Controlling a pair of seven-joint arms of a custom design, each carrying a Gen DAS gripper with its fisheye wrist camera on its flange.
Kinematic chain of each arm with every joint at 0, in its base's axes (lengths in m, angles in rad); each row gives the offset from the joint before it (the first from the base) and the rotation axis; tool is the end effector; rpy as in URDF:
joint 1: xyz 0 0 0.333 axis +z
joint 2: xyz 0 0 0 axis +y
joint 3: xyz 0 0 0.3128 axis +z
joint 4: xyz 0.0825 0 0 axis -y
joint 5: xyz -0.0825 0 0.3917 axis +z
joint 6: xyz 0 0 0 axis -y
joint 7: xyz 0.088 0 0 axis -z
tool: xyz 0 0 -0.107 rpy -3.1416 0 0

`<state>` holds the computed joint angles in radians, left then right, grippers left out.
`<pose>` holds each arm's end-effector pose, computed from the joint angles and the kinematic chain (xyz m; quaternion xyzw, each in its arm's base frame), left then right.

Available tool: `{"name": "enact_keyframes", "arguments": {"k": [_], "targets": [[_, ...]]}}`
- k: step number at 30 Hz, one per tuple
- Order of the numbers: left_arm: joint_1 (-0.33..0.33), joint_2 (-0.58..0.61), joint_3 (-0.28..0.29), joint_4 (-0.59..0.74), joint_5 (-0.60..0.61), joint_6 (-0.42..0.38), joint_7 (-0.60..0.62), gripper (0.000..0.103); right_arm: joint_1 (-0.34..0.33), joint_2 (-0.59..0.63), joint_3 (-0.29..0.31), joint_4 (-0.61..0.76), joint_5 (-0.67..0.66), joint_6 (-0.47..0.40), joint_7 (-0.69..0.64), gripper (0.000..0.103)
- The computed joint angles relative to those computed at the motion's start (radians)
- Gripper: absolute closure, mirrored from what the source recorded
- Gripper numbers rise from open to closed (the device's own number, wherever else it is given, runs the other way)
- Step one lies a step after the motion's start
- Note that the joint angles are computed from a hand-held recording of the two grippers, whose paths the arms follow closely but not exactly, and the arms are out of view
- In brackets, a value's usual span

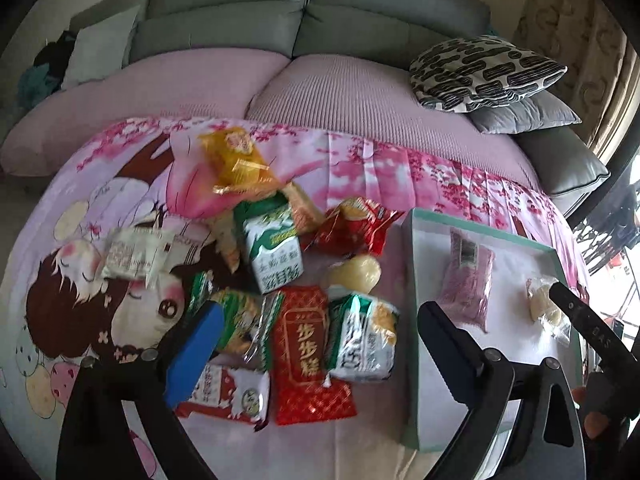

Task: Organize snacks
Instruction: 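Move both grippers back over the snack pile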

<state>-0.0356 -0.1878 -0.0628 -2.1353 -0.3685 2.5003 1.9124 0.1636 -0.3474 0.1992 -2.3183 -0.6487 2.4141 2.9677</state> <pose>0.5456 -0.0534 0.5429 -0.6003 0.7402 -0.2757 0.1256 0.4579 0.1775 0.5174 -0.4244 0.8346 -0.2708 0.2238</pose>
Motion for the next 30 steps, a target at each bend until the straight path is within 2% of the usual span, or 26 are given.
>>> {"name": "enact_keyframes", "arguments": {"k": [22, 27, 30], "targets": [[0.071, 0.041, 0.033, 0.071, -0.037, -0.048, -0.047, 0.006, -0.001, 0.017, 0.019, 0.021, -0.048, 0.116, 0.065, 0.0], [0.098, 0.053, 0.033, 0.083, 0.025, -0.031, -0.079, 0.006, 0.008, 0.023, 0.028, 0.044, -0.059, 0.091, 0.065, 0.0], [0.116, 0.066, 0.037, 0.095, 0.069, -0.026, -0.089, 0.006, 0.022, 0.027, 0.024, 0.05, -0.05, 0.129, 0.055, 0.0]]}}
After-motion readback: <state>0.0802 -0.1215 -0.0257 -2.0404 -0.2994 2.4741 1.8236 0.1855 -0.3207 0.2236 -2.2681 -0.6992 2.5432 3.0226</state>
